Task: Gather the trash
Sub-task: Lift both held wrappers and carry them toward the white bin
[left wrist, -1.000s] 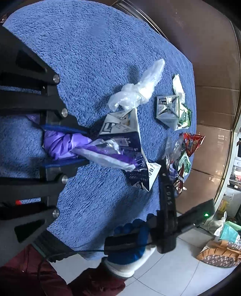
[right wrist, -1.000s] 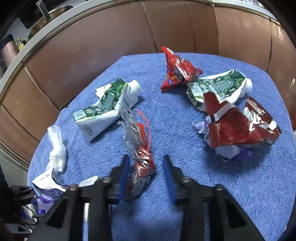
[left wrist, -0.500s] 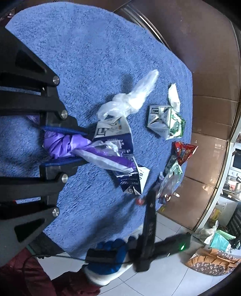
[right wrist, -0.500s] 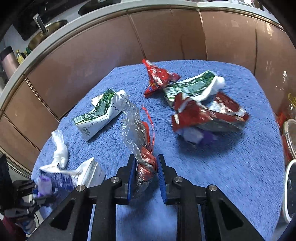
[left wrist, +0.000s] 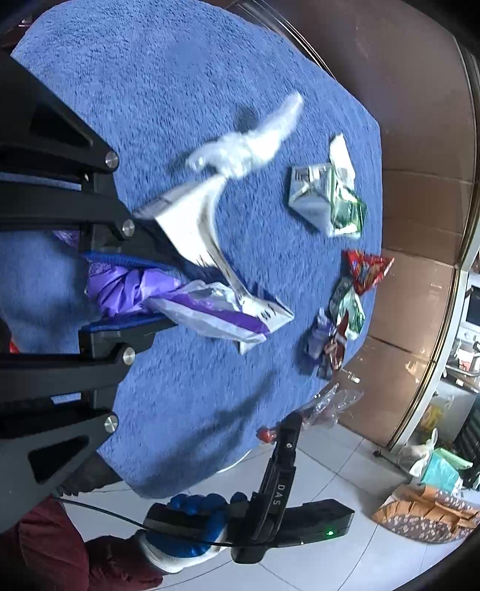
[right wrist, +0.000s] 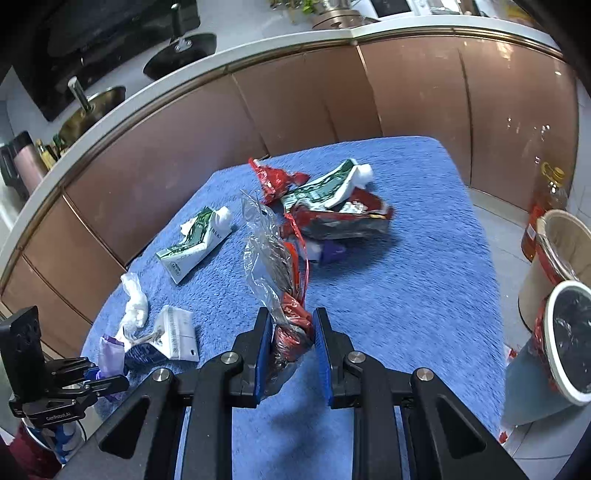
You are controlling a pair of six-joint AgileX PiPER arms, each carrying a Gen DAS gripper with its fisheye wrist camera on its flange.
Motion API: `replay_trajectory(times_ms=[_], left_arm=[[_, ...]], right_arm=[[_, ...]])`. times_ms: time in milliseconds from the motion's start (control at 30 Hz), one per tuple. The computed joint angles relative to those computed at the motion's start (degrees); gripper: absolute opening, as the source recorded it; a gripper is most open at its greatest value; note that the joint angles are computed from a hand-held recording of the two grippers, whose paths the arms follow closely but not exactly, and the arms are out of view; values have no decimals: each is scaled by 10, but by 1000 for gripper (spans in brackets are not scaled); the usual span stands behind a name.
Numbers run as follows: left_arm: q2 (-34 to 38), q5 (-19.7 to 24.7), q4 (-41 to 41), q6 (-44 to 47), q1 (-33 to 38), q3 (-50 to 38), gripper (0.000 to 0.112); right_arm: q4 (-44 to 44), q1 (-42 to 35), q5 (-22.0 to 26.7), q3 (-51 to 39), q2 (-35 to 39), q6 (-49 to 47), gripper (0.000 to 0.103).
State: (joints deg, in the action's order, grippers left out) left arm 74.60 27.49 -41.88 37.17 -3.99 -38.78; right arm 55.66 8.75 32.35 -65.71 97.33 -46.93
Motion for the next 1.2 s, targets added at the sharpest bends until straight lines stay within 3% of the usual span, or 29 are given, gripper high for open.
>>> replay_trajectory(times_ms=[267, 667, 1000, 1200], left_arm=[[10, -17, 93, -120, -89, -32, 22], [67, -5, 223, -266, -184, -149, 22], [150, 40, 327, -370, -228, -290, 22], [229, 90, 364, -402, -234, -403, 22]], right_arm=[[74, -59, 17, 54, -45, -72, 21], [150, -172, 48, 116, -103, -150, 21], [201, -241, 78, 133, -89, -201, 21], [217, -282, 81, 133, -68, -220, 21]])
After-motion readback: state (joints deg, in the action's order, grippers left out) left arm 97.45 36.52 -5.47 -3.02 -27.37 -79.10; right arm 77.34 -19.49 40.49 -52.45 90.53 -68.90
